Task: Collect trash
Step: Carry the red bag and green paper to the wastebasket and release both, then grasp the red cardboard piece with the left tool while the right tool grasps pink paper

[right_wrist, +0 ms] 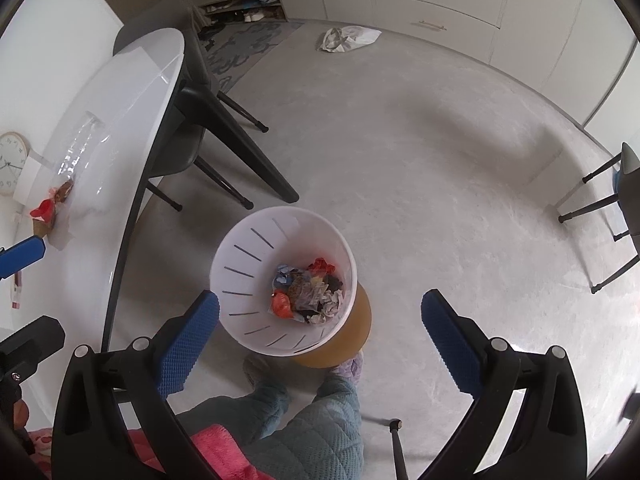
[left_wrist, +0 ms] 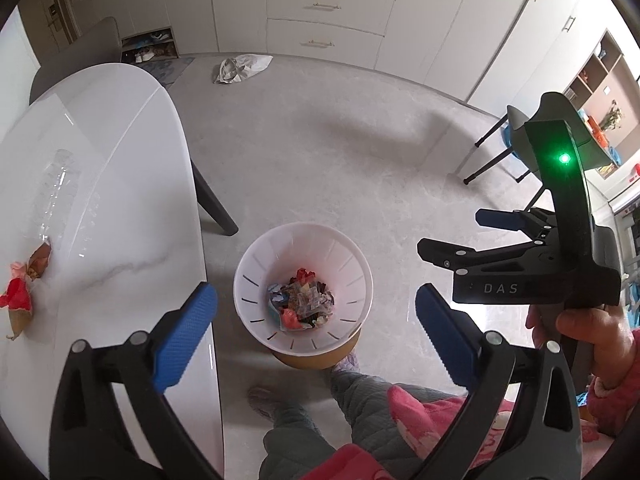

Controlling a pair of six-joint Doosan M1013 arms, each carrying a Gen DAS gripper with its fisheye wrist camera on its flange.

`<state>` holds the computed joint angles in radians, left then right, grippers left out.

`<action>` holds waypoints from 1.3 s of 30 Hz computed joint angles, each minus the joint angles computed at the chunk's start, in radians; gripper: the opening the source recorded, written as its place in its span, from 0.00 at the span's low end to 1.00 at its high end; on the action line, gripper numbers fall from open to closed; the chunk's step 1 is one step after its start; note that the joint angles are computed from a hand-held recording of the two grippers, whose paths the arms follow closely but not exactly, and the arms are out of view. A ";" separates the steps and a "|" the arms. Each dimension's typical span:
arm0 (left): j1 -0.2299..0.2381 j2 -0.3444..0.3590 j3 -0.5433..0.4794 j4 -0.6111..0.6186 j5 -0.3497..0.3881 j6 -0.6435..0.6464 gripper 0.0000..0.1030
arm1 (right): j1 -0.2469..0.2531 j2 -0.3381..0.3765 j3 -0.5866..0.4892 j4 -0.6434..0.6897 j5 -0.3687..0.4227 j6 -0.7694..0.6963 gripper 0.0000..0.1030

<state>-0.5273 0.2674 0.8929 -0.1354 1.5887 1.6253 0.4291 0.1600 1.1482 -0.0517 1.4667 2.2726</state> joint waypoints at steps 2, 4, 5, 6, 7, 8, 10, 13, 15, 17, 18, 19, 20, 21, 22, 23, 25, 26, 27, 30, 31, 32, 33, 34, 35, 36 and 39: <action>0.001 -0.004 0.004 -0.001 -0.004 -0.008 0.92 | 0.003 0.001 -0.002 0.001 0.000 -0.001 0.97; 0.005 -0.006 0.006 -0.003 -0.004 -0.014 0.92 | 0.006 0.003 -0.004 0.001 0.000 -0.004 0.97; 0.007 -0.008 0.007 -0.003 -0.004 -0.018 0.92 | 0.008 0.004 -0.007 0.001 0.002 -0.007 0.97; 0.008 -0.008 0.008 -0.003 -0.004 -0.021 0.92 | 0.010 0.005 -0.008 0.000 0.003 -0.007 0.97; 0.010 -0.012 0.014 -0.003 -0.011 -0.023 0.92 | 0.012 0.007 -0.010 -0.001 0.004 -0.007 0.97; 0.012 -0.014 0.016 -0.002 -0.011 -0.026 0.92 | 0.014 0.008 -0.013 0.000 0.005 -0.009 0.97; 0.017 -0.016 0.017 -0.003 -0.011 -0.034 0.92 | 0.017 0.013 -0.021 -0.001 0.009 -0.011 0.97; 0.028 -0.021 0.019 0.002 -0.016 -0.055 0.92 | 0.026 0.023 -0.042 -0.006 0.012 -0.019 0.97; 0.040 -0.028 0.024 0.007 -0.024 -0.075 0.92 | 0.033 0.036 -0.066 -0.012 0.017 -0.033 0.97; 0.060 -0.037 0.033 0.015 -0.034 -0.104 0.92 | 0.041 0.048 -0.088 -0.010 0.007 -0.049 0.97; 0.071 -0.041 0.036 0.024 -0.039 -0.119 0.92 | 0.044 0.053 -0.097 -0.008 0.003 -0.055 0.97; 0.080 -0.044 0.039 0.030 -0.043 -0.127 0.92 | 0.048 0.064 -0.115 -0.001 -0.001 -0.066 0.97; 0.091 -0.049 0.044 0.040 -0.048 -0.139 0.92 | 0.052 0.077 -0.134 0.008 -0.002 -0.077 0.97; 0.105 -0.054 0.049 0.054 -0.056 -0.155 0.92 | 0.056 0.091 -0.155 0.015 -0.001 -0.088 0.97; 0.114 -0.057 0.051 0.064 -0.060 -0.167 0.92 | 0.061 0.102 -0.174 0.019 0.001 -0.097 0.97; 0.125 -0.061 0.054 0.076 -0.066 -0.180 0.92 | 0.067 0.114 -0.192 0.022 0.004 -0.108 0.97; 0.151 -0.069 0.064 0.103 -0.080 -0.204 0.92 | 0.079 0.146 -0.240 0.024 0.015 -0.140 0.97; 0.162 -0.073 0.069 0.118 -0.088 -0.212 0.92 | 0.086 0.163 -0.267 0.027 0.023 -0.157 0.97; 0.177 -0.077 0.076 0.139 -0.097 -0.212 0.92 | 0.090 0.175 -0.285 0.031 0.027 -0.168 0.97; 0.210 -0.088 0.095 0.207 -0.122 -0.165 0.92 | 0.104 0.225 -0.365 0.052 0.050 -0.206 0.97; 0.220 -0.089 0.099 0.223 -0.133 -0.137 0.92 | 0.110 0.246 -0.401 0.056 0.062 -0.220 0.97; 0.230 -0.091 0.104 0.236 -0.144 -0.106 0.92 | 0.116 0.262 -0.428 0.058 0.073 -0.229 0.97; 0.243 -0.093 0.108 0.249 -0.156 -0.069 0.92 | 0.122 0.285 -0.468 0.063 0.088 -0.242 0.97; 0.260 -0.092 0.110 0.256 -0.165 -0.024 0.92 | 0.126 0.301 -0.497 0.066 0.101 -0.248 0.97; 0.275 -0.088 0.107 0.256 -0.168 0.014 0.92 | 0.132 0.321 -0.532 0.069 0.116 -0.253 0.97; 0.289 -0.082 0.102 0.256 -0.168 0.049 0.92 | 0.137 0.339 -0.564 0.070 0.129 -0.256 0.97; 0.338 -0.059 0.080 0.255 -0.172 0.153 0.92 | 0.155 0.399 -0.665 0.072 0.182 -0.261 0.97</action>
<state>-0.1897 0.2087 0.9732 0.1192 1.4164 1.7787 0.5838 0.5588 0.4832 0.0206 1.6487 2.0119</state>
